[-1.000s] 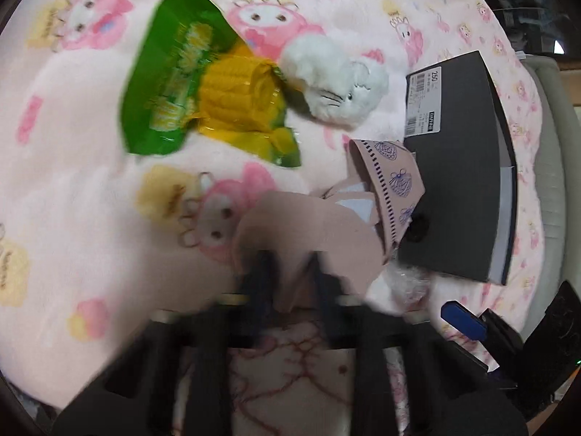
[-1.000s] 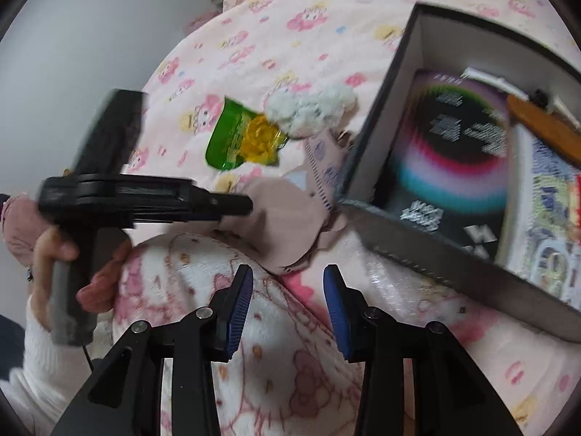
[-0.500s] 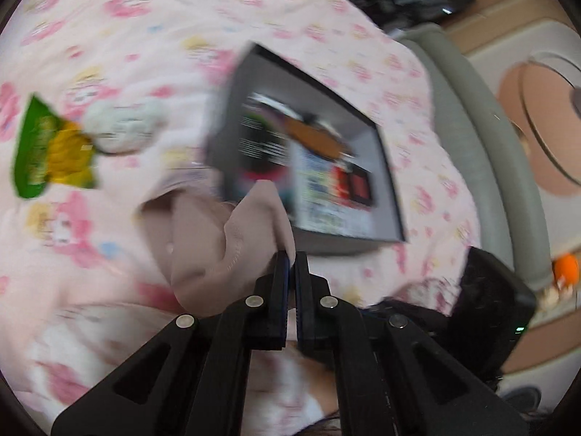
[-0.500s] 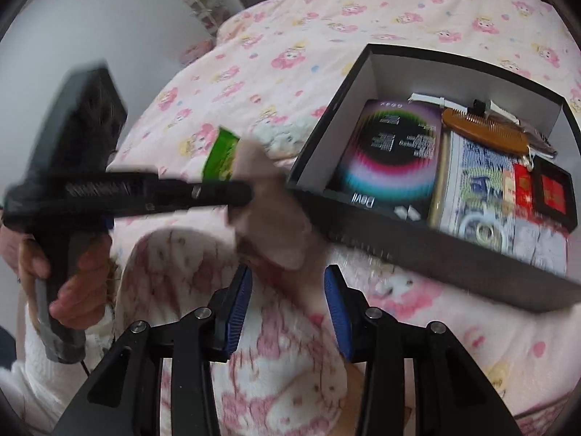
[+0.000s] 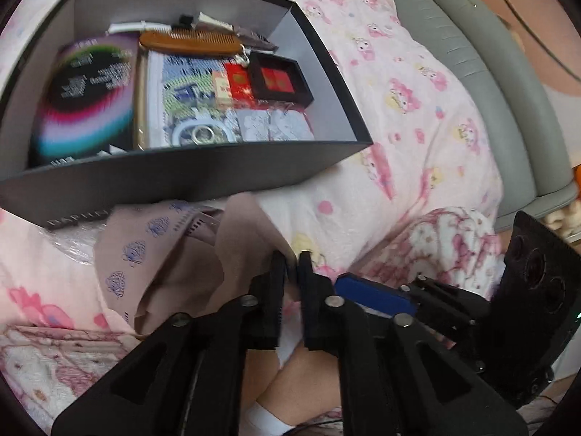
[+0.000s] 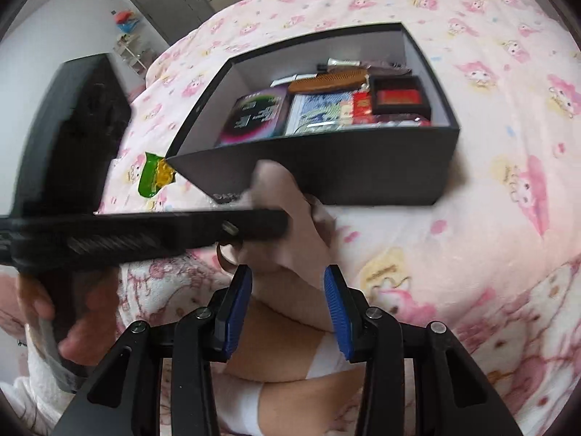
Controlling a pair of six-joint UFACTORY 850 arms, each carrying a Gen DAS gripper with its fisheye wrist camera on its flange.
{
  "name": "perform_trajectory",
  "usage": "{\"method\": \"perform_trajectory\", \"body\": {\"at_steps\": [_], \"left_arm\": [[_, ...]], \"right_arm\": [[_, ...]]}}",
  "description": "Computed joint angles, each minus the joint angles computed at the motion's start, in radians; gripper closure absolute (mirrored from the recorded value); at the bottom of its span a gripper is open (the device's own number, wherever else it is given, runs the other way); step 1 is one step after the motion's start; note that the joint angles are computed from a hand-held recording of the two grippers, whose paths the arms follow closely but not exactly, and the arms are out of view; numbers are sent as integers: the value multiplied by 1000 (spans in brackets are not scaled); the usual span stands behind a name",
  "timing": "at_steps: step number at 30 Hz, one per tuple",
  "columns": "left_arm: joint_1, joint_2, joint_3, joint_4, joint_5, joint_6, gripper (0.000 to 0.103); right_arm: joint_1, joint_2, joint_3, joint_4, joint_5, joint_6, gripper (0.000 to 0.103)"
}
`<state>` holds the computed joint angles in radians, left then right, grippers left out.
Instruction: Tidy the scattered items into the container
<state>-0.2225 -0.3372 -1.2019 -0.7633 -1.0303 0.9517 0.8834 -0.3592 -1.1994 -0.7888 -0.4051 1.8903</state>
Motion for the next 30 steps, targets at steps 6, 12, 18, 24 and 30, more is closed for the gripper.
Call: {"method": "perform_trajectory", "body": {"at_steps": [6, 12, 18, 24, 30], "left_arm": [[93, 49, 28, -79, 56, 42, 62], [75, 36, 20, 223, 239, -238, 61], [59, -68, -30, 234, 164, -302, 55], [17, -100, -24, 239, 182, -268, 57], [83, -111, -26, 42, 90, -118, 100]], "right_arm": [[-19, -32, -19, 78, 15, -88, 65], [-63, -94, -42, 124, 22, -96, 65], [-56, -71, -23, 17, -73, 82, 65], [-68, -13, 70, -64, -15, 247, 64], [-74, -52, 17, -216, 18, 266, 64]]}}
